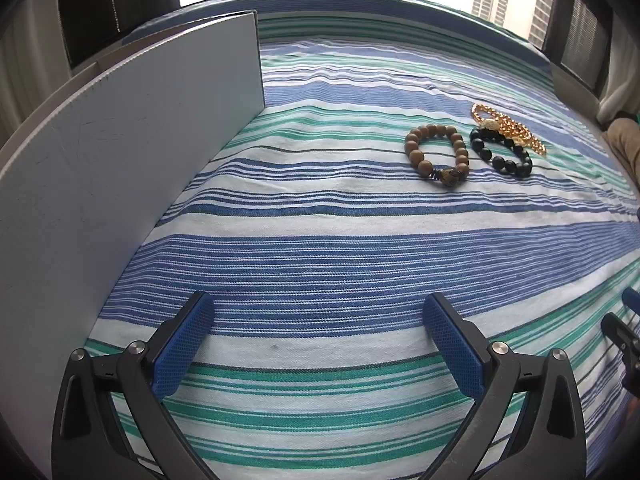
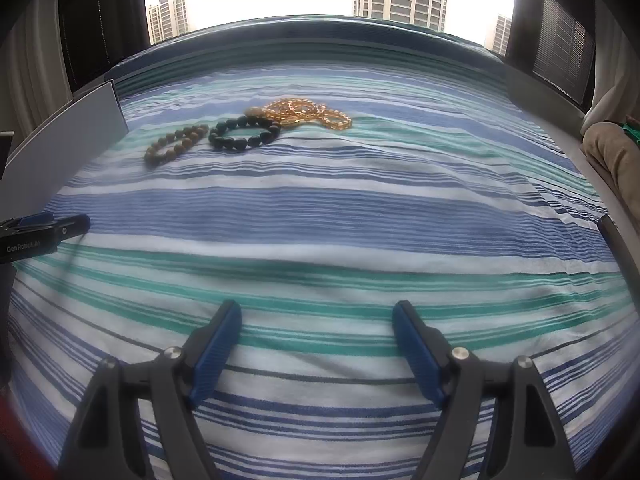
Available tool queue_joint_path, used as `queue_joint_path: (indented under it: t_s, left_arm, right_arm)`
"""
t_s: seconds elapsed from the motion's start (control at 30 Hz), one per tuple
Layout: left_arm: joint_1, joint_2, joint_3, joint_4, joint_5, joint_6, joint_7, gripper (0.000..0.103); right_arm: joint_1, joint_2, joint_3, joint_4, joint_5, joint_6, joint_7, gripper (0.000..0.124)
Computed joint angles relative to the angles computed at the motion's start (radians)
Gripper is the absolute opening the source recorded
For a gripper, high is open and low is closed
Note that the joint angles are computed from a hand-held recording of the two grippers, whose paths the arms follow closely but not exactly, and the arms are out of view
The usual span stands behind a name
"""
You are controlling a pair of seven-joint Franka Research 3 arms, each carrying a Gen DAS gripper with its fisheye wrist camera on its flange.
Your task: Organize jewelry
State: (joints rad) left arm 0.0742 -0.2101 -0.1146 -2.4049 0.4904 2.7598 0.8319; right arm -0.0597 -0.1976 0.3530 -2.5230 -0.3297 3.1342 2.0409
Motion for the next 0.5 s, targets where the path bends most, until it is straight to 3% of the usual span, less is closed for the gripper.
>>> queue_joint_path:
  t_s: [0.5]
  left_arm:
    - [0.000, -0.001, 0.000, 0.000, -0.002, -0.001, 0.001, 0.103]
  right_arm:
    - [0.004, 0.001, -0.005, 0.002, -0.004, -0.001, 0.004, 0.081]
